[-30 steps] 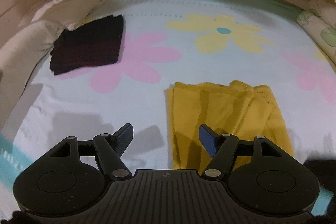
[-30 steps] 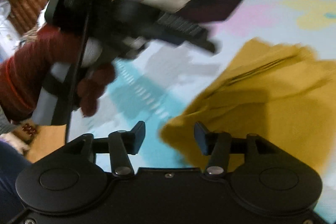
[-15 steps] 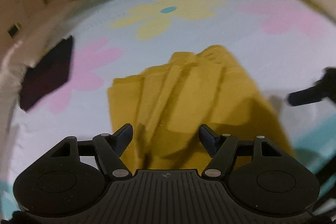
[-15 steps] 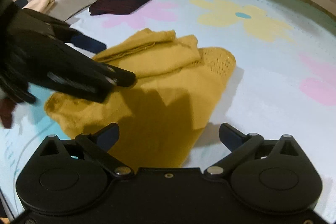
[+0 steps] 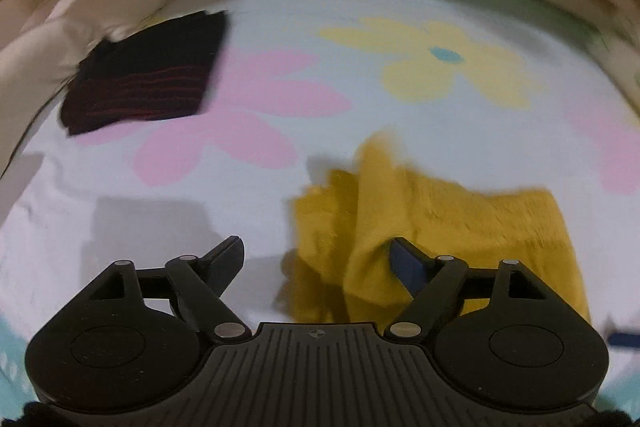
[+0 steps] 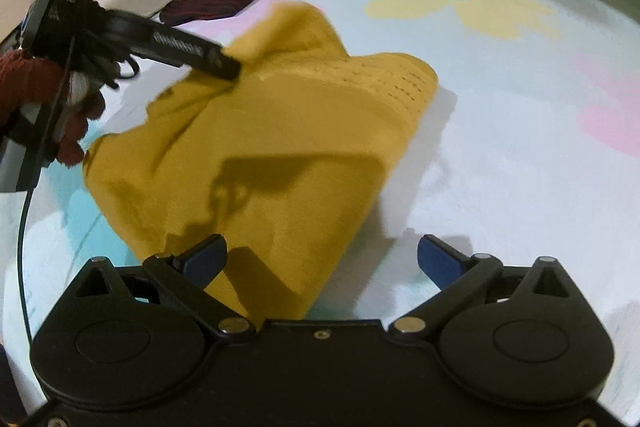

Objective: Fold small clothes

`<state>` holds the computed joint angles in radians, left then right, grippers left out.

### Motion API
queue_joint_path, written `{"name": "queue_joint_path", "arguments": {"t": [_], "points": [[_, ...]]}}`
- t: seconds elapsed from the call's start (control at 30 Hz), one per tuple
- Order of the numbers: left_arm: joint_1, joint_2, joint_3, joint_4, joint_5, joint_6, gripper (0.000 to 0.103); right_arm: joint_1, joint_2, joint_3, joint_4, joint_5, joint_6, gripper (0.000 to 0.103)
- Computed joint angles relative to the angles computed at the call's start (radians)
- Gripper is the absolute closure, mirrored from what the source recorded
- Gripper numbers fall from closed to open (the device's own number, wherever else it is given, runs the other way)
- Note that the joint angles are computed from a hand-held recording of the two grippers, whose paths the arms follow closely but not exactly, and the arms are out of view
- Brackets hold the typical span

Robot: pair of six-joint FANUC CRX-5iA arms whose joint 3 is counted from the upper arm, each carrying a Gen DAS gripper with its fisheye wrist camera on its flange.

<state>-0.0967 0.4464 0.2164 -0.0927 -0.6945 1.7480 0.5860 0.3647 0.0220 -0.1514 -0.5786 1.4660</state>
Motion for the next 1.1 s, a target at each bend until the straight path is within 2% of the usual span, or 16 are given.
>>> {"name": "queue_joint_path", "arguments": {"t": [0.07,0.17,0.23,0.43,0.5,0.57,0.63,0.7,0.77,0.9,0.93,1.0,1.1], "points": [[0.005,0.001,0.020,-0.054,-0.027,0.070,0.023,-0.006,-0.002,0.001,-0.012,0.001,-0.005,0.001],[0.020,-0.012,0.014,-0.067,-0.049,0.102,0.024,-0.011,-0.005,0.000,-0.022,0.003,-0.017,0.001],[0.027,-0.032,-0.011,-0.046,-0.027,0.075,0.024,-0.012,-0.009,-0.003,-0.022,0.009,-0.024,0.001],[0.014,-0.072,-0.102,0.053,0.094,-0.111,0.024,-0.013,-0.018,-0.009,-0.024,0.045,-0.061,0.001],[-0.005,-0.053,-0.087,0.034,0.081,-0.125,0.024,-0.007,-0.016,-0.011,-0.008,0.044,-0.076,0.001],[-0.027,-0.012,-0.032,-0.053,0.023,-0.097,0.022,-0.003,-0.011,-0.006,0.000,0.031,-0.078,0.001],[-0.030,0.006,-0.016,-0.107,0.006,-0.060,0.014,0.002,-0.005,-0.004,0.015,0.014,-0.090,0.001],[-0.004,0.004,-0.033,-0.058,0.017,-0.059,0.009,0.004,-0.002,-0.003,0.030,0.000,-0.106,0.001],[0.028,-0.002,-0.054,0.021,0.023,-0.085,0.009,0.000,0.001,0.004,0.023,-0.009,-0.105,0.001],[0.072,-0.039,-0.105,0.103,0.036,-0.109,0.011,-0.008,-0.004,0.001,0.020,0.005,-0.122,0.001],[0.088,-0.054,-0.141,0.171,0.058,-0.153,0.011,-0.010,-0.007,-0.002,0.015,0.011,-0.123,0.001],[0.124,-0.082,-0.229,0.373,0.091,-0.292,0.011,-0.018,-0.017,-0.007,-0.006,0.030,-0.122,0.001],[0.146,-0.099,-0.322,0.612,0.106,-0.439,0.011,-0.038,-0.028,-0.007,-0.081,0.062,-0.094,0.001]]}}
